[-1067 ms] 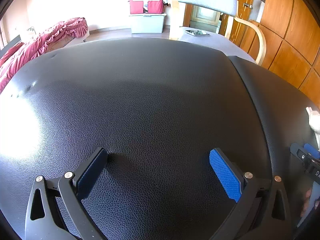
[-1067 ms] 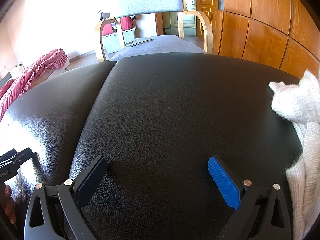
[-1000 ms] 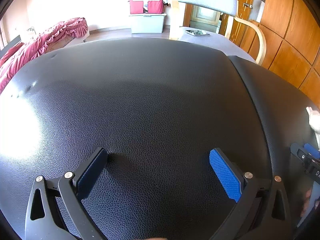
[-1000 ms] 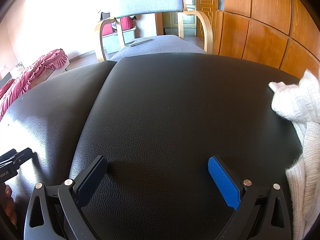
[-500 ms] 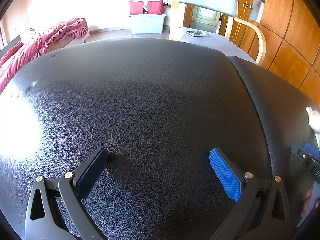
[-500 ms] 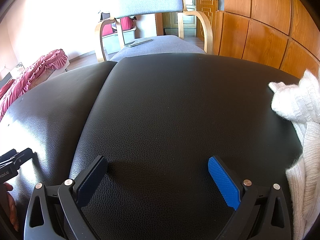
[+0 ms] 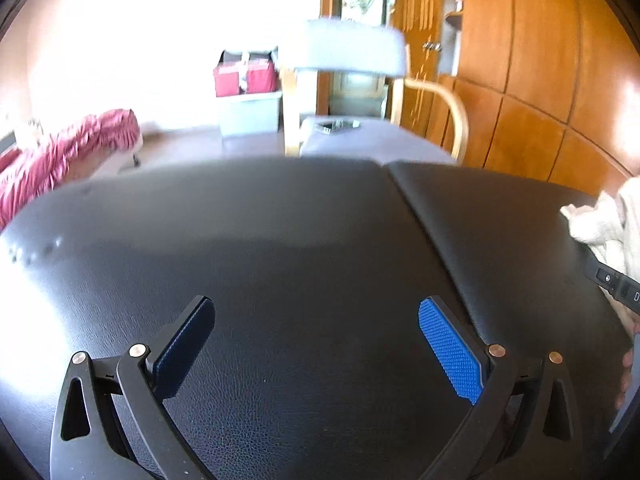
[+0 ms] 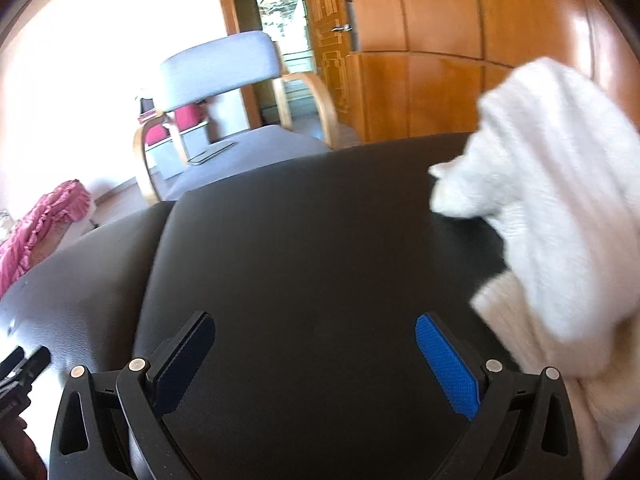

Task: Fold clothes
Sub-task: 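Move both grippers over the bench toward the cream knitted sweater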

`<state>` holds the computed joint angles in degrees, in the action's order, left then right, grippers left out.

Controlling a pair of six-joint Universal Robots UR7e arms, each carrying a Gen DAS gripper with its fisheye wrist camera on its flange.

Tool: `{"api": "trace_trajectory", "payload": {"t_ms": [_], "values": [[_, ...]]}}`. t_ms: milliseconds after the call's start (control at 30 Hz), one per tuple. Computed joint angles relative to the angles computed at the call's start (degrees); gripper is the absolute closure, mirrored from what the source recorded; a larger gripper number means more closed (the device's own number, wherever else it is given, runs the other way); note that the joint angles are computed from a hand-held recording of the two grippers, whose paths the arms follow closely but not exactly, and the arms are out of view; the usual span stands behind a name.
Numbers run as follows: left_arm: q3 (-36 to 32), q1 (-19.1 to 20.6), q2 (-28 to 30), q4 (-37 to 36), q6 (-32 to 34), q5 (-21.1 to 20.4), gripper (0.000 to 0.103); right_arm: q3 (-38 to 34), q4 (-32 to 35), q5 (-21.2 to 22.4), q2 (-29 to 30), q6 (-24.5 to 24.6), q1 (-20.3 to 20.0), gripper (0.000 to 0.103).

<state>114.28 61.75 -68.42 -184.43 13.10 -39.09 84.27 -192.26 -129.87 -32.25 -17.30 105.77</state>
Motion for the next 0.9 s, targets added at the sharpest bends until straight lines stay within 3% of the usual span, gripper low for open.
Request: {"api": "trace_trajectory", "payload": {"t_ms": [133,267,600,800,900], "values": [[2.4,-1.8,-2.0,-2.1,1.1,-4.9,0.000,2.3,-6.6,-3.2,-0.6,-3.2,1.1,0.000],[2.5,-4.6,-0.9,-3.2,2.5,-6.4,0.000,4.2,-12.0,-4.7,-1.4,-5.0,1.6,0.000],[2.5,-6.4,5.5,-16.6,24.2,-5.1,0.000,5.3,-22.2,-8.9,-0.9,-8.6,2.5,0.000],[2.8,-5.7,5.0,-15.1,20.0,-8.2,0.000,5.9,-22.3,-10.1,-1.6,-3.8,1.9,0.000],[2.4,-5.3,5.8,-14.7,19.4,-7.5,0.000,5.8,-21.7,-10.6,-1.6,-3.8,1.8,0.000]]}}
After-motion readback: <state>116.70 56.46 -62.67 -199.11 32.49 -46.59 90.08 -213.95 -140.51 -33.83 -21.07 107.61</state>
